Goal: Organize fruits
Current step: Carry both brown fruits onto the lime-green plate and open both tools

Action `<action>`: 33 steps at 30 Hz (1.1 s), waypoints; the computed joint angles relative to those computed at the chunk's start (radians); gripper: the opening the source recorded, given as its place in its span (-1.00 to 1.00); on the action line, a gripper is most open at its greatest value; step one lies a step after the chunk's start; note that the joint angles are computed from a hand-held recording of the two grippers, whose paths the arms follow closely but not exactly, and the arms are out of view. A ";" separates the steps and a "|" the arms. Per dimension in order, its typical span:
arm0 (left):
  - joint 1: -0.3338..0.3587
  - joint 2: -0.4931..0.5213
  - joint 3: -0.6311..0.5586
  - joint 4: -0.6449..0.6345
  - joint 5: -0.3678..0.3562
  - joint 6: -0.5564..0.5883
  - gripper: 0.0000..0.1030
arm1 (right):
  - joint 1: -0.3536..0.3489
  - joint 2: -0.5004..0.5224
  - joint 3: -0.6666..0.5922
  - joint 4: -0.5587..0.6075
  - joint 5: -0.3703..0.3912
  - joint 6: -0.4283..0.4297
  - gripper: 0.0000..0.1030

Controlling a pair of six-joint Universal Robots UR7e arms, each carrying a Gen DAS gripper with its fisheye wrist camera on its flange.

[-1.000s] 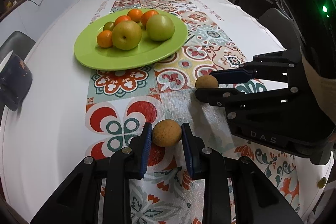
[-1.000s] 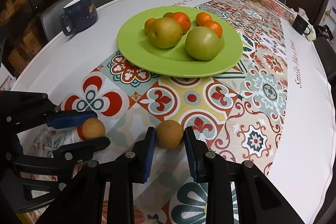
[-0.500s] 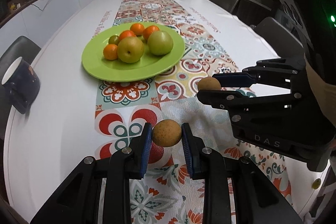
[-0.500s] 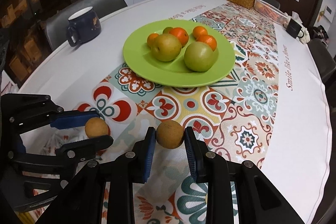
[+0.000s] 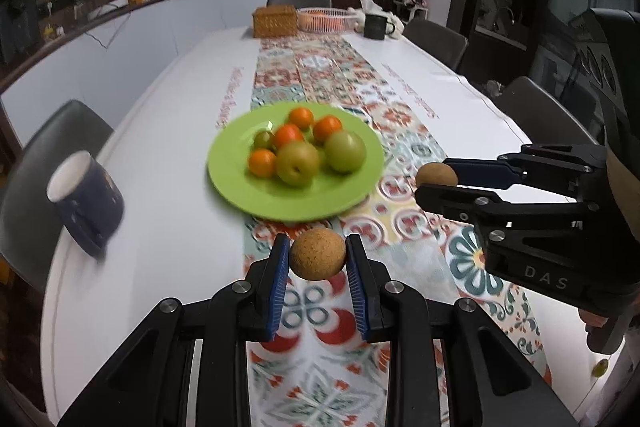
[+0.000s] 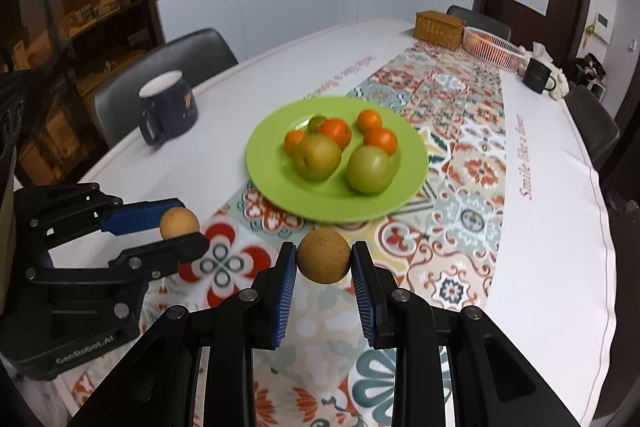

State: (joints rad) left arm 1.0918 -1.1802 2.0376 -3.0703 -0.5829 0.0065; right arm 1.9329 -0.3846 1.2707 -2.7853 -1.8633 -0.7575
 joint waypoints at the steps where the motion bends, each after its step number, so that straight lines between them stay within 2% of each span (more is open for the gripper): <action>1: 0.002 0.000 -0.008 -0.006 0.004 0.016 -0.45 | 0.002 0.003 -0.009 0.000 0.005 0.007 -0.43; 10: 0.041 0.015 -0.099 -0.058 0.013 0.171 -0.45 | 0.018 0.064 -0.122 0.012 0.040 0.063 -0.43; 18: 0.112 0.077 -0.233 -0.046 -0.031 0.280 -0.45 | 0.018 0.169 -0.301 0.079 0.039 0.099 -0.43; 33: 0.224 0.199 -0.459 0.112 -0.140 0.289 -0.44 | -0.004 0.380 -0.669 0.287 0.022 0.133 -0.43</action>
State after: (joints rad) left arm 1.3154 -0.9815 1.5786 -2.9579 -0.7226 0.2955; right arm 1.9289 -0.0045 0.6018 -2.4982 -1.8417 -0.6240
